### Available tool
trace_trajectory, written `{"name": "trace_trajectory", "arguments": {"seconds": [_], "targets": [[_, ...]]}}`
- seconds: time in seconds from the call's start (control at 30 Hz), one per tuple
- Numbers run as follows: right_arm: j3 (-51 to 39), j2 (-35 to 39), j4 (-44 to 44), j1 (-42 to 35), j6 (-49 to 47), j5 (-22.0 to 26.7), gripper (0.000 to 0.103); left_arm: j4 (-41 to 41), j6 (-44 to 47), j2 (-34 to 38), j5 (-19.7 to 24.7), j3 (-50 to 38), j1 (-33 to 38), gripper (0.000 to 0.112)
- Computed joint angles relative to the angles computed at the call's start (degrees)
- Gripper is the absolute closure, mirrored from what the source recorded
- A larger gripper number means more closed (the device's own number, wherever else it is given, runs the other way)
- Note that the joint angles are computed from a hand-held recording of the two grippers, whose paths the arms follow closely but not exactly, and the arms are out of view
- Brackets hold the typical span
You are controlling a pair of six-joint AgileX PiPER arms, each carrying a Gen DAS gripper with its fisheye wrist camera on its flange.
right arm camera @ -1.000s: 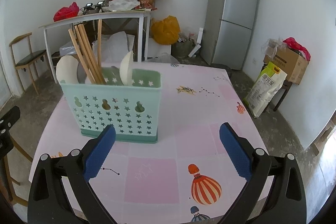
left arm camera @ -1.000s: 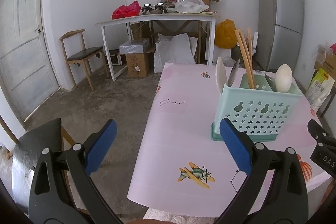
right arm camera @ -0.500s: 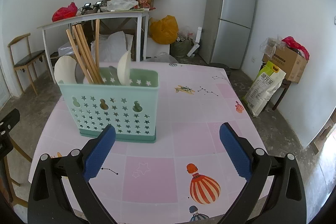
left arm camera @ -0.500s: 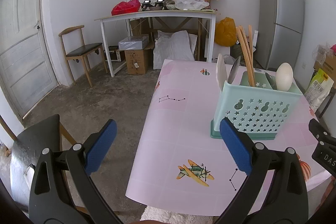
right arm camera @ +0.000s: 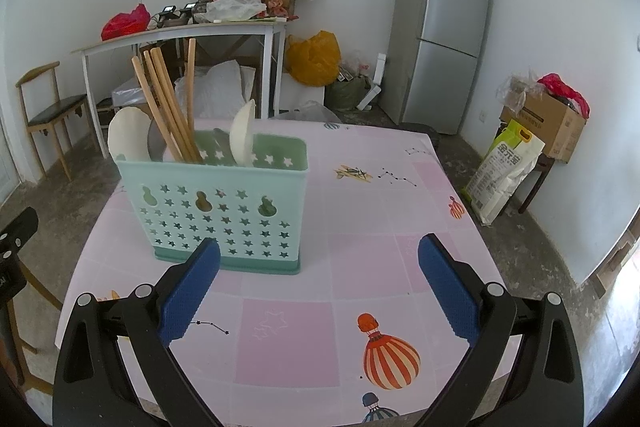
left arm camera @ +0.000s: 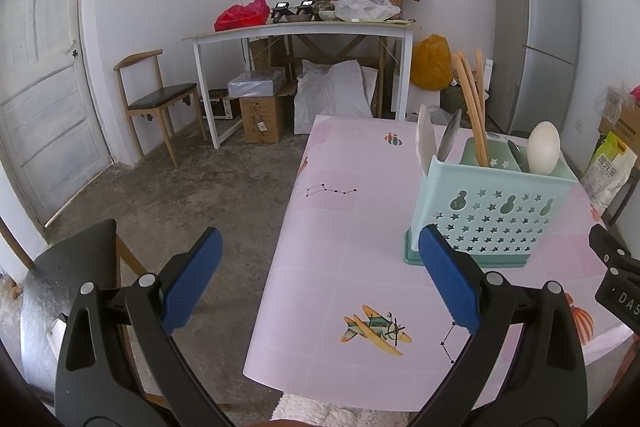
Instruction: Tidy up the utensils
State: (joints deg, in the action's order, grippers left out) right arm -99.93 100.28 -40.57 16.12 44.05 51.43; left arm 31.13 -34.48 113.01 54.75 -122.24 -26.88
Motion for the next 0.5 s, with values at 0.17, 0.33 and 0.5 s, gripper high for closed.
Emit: {"name": "trace_trajectory", "arguments": {"seconds": [0.17,0.33,0.5], "targets": [[-0.35,0.14,0.05,0.1,-0.13,0.23,0.007,0.16,-0.06,-0.06,-0.06,0.14,-0.02,0.018],[-0.46,0.17,0.17,0.09,-0.25,0.31,0.007,0.19,-0.16,-0.05,0.02,0.15,-0.09,0.018],[-0.53,0.2,0.17,0.09,-0.33,0.38,0.007,0.46,-0.25,-0.11,0.07,0.23,-0.14,0.018]]}}
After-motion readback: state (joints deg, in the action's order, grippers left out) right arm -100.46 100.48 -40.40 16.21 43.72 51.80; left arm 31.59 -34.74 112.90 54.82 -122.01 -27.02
